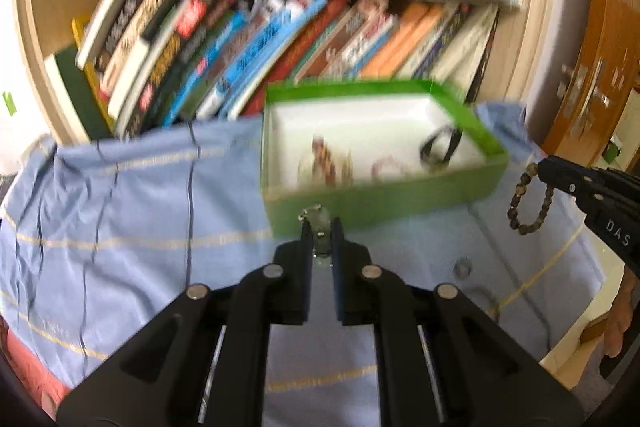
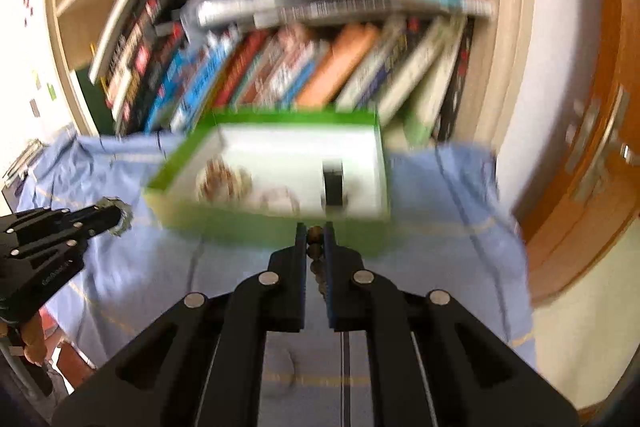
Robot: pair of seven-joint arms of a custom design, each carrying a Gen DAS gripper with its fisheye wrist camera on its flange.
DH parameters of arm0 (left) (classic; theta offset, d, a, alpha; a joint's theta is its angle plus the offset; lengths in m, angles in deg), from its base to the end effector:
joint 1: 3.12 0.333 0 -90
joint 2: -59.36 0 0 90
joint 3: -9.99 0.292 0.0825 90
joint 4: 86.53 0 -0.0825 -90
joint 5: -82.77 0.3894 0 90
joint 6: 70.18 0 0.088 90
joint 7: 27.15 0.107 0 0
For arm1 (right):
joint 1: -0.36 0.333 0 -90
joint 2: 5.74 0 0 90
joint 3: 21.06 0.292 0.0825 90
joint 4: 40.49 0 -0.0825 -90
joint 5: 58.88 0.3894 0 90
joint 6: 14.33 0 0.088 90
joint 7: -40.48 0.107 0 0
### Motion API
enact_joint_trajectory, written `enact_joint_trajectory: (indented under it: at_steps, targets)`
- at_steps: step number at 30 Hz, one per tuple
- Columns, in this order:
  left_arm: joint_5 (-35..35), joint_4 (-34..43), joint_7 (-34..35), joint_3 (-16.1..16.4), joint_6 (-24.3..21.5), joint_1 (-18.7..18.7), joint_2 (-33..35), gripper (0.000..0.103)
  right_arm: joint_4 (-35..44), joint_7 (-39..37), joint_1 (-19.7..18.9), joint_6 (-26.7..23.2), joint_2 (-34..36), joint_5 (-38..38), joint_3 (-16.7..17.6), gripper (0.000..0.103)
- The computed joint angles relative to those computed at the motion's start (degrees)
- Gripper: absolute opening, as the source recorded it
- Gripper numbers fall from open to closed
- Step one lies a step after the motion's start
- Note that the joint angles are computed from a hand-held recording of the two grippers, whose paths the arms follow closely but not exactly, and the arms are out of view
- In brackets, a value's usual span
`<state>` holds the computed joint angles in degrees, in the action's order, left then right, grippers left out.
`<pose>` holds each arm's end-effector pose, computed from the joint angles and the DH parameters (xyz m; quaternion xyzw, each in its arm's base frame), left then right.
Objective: Organize jewelry
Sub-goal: 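Carry the pendant and bracelet into the green box and open both grippers, then grasp the small silver charm with the left gripper while the right grasps the silver hoop bangle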
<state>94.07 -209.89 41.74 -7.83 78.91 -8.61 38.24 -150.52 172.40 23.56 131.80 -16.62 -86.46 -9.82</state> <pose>0.4614 -0.2261 0.6134 -0.5811 0.7054 -0.3014 0.2717 0.4552 0.3311 0.6422 -0.6865 0.5787 -0.2614 0.3542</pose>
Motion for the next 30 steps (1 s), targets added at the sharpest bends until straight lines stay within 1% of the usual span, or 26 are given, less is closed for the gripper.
enact_joint_trajectory:
  at_steps: [3,6,8,11,12,13,14,15,16,17,18,20,21,22,23,25,26,30]
  targets:
    - [1.73,5.59,-0.48,-0.35,0.35,1.12,3.87,0.009,5.01,0.23,-0.49,1.31,2.95,-1.47,-0.08,0.008]
    - [1.25,12.47,1.15,0.78,-0.85,0.15,9.53,0.009,11.54,-1.29,-0.14,2.97,8.18,0.1,-0.98,0.008]
    - [0.91,17.65,1.65,1.61,-2.75,-0.77,14.17,0.009,16.1,-2.91,0.56,1.54,11.93,1.79,-1.43,0.008]
    - [3.05,24.74,-0.65,2.97,-7.0,-2.54,20.99,0.009,21.91,-5.48,1.82,-1.22,17.62,5.61,-2.16,0.008]
    - [3.25,25.57,-0.95,3.6,-7.44,-3.27,22.12,0.009,23.42,-5.55,2.38,-2.18,19.2,5.49,-2.51,0.008]
    - [3.31,26.74,-1.18,4.2,-8.0,-3.94,23.57,0.009,25.6,-5.36,3.25,-4.25,21.34,4.13,-2.98,0.008]
    - [3.47,27.91,-1.72,4.76,-9.31,-4.6,24.92,0.009,26.8,-5.28,4.08,-6.06,22.48,3.15,-3.43,0.01]
    - [2.96,27.65,-1.73,5.33,-9.58,-5.04,24.97,0.009,27.34,-5.15,4.68,-7.31,23.07,2.69,-3.82,0.013]
    - [1.98,26.63,-1.32,5.74,-9.06,-5.29,24.44,0.011,27.11,-4.95,5.02,-8.21,23.15,2.72,-4.12,0.026]
    - [1.48,25.25,-1.06,6.03,-8.45,-5.49,23.53,0.014,25.81,-4.92,5.04,-7.75,22.46,3.15,-4.29,0.035]
    - [1.73,24.0,-1.36,6.21,-8.21,-5.67,22.57,0.015,24.53,-4.8,5.03,-7.19,21.64,3.35,-4.4,0.036]
    - [2.69,20.07,-2.61,6.24,-7.38,-5.75,19.37,0.018,18.8,-4.1,4.7,-5.2,17.37,3.77,-4.4,0.036]
    - [1.7,17.16,-1.94,6.2,-6.02,-5.63,17.09,0.022,16.01,-3.57,4.42,-4.11,15.29,3.98,-4.26,0.036]
    - [0.83,13.96,-1.5,6.01,-4.82,-5.52,14.56,0.025,11.63,-2.56,4.1,-2.33,12.02,4.19,-4.05,0.036]
    - [0.13,11.18,-1.07,5.7,-4.04,-5.37,12.33,0.03,7.59,-2.03,3.78,-1.2,9.02,4.22,-3.7,0.036]
    - [-3.89,4.63,2.57,5.49,-2.46,-5.95,7.49,0.032,2.28,-2.39,3.24,-1.82,5.1,4.87,-2.85,0.036]
    - [-5.83,2.51,4.17,5.33,-2.49,-6.23,5.93,0.032,-0.35,-2.94,3.07,-2.34,3.35,5.98,-2.59,0.036]
    - [-13.61,-5.22,9.02,5.17,-5.17,-7.66,0.12,0.032,-8.74,-6.7,3.52,-3.74,-1.86,13.44,-2.49,0.036]
